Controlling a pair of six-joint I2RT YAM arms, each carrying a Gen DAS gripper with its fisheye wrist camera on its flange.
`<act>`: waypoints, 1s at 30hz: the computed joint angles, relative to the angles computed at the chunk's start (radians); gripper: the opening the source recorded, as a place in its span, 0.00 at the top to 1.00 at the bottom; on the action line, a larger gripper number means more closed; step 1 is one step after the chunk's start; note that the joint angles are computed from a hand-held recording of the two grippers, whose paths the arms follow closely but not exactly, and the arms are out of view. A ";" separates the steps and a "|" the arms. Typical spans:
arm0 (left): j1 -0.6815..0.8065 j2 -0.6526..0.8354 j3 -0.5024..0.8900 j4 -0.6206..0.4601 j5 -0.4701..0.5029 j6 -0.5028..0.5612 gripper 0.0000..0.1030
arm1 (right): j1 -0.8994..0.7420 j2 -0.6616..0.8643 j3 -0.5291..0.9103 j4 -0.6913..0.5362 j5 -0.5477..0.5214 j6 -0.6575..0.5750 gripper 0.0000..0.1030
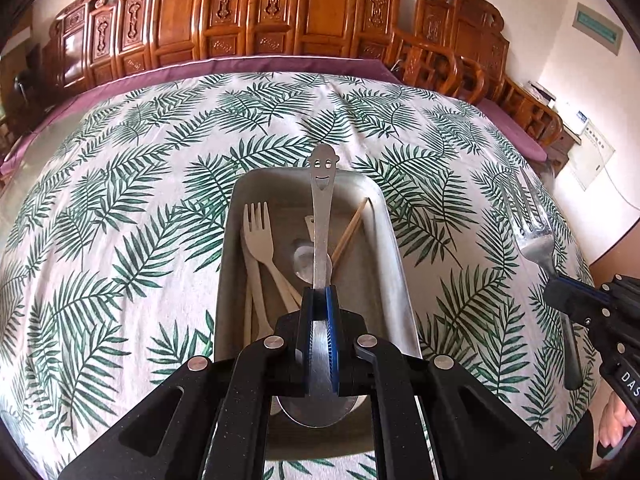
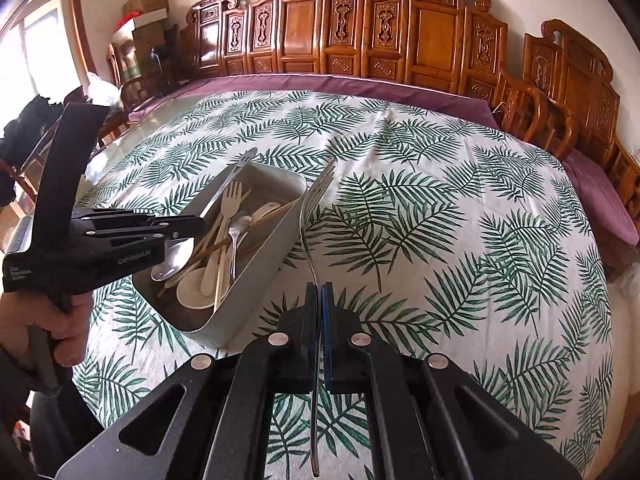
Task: Organize utensils
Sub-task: 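Carry the metal spoon over the tray with left tool while right tool lifts the fork, then open the left tool to drop the metal spoon into the tray, then lower the metal fork into the tray and open the right tool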
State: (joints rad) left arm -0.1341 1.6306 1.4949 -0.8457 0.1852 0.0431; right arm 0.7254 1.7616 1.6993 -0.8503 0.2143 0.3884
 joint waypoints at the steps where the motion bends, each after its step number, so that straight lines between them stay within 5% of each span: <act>1: 0.000 0.006 0.004 0.000 0.002 -0.002 0.95 | -0.001 0.009 0.008 0.000 -0.003 -0.001 0.97; 12: 0.073 -0.030 -0.003 -0.004 0.052 0.052 0.95 | 0.016 0.158 0.186 -0.032 -0.022 -0.002 0.97; 30: 0.271 -0.128 -0.005 -0.043 0.131 0.215 0.94 | 0.062 0.618 0.851 -0.276 -0.038 0.048 0.97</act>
